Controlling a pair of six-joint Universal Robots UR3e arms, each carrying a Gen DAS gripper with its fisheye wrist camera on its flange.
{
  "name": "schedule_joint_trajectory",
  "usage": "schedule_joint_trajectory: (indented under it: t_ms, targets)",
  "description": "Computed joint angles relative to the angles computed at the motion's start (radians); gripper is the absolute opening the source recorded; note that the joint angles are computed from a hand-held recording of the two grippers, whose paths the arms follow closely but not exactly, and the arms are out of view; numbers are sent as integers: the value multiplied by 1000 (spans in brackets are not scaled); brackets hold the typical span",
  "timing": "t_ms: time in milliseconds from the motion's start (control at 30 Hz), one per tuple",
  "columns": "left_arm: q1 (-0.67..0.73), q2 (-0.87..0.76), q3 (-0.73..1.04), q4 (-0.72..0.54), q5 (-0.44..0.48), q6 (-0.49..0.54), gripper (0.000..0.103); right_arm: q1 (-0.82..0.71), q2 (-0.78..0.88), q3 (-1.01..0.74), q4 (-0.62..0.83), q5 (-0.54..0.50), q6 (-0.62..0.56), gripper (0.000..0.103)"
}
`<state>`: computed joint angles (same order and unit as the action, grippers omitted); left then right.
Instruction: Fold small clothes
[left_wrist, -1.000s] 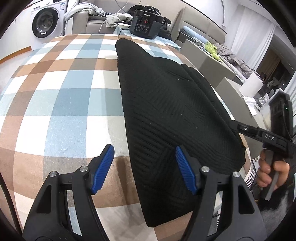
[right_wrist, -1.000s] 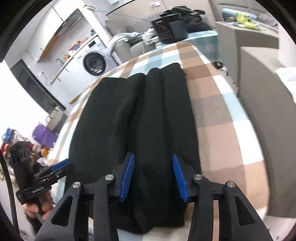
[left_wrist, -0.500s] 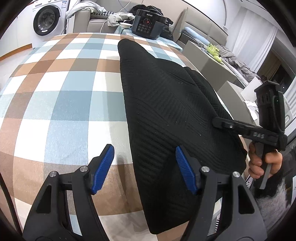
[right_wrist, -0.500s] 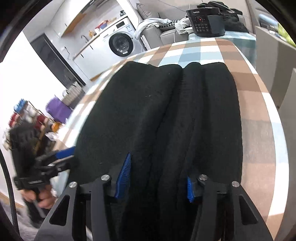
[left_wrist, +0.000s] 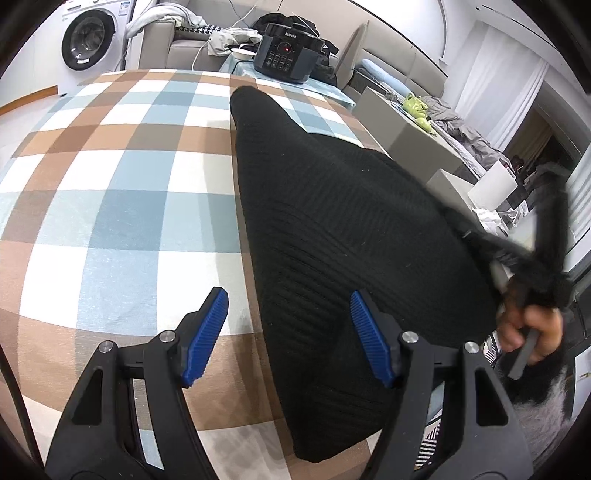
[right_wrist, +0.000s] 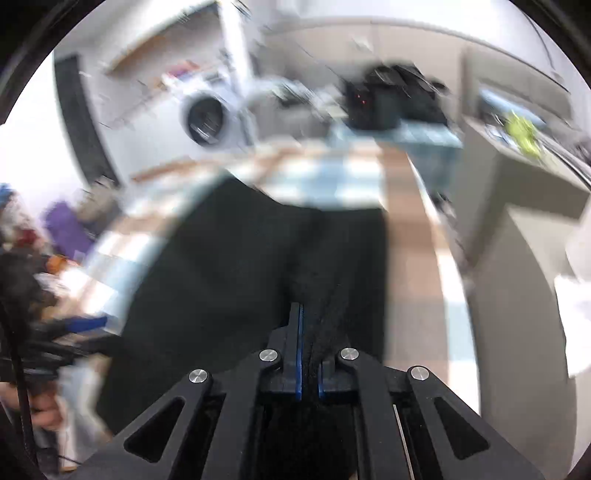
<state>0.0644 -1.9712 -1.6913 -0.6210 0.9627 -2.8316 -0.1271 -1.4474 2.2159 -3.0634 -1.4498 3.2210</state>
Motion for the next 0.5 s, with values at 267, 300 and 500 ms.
schedule_joint_trajectory:
  t_ms: [267,300,500]
  targets:
    - [-6,-37,29,-16,15,-12,66,-202,-26,43,76,276,-13,30]
    - [-5,-40,33,-16,14,-12,66,-207,-14,19,90,288,-7,30]
    - [-6,-63,80,-16,12,-30,66,-212,194,-233,149,343,63,39]
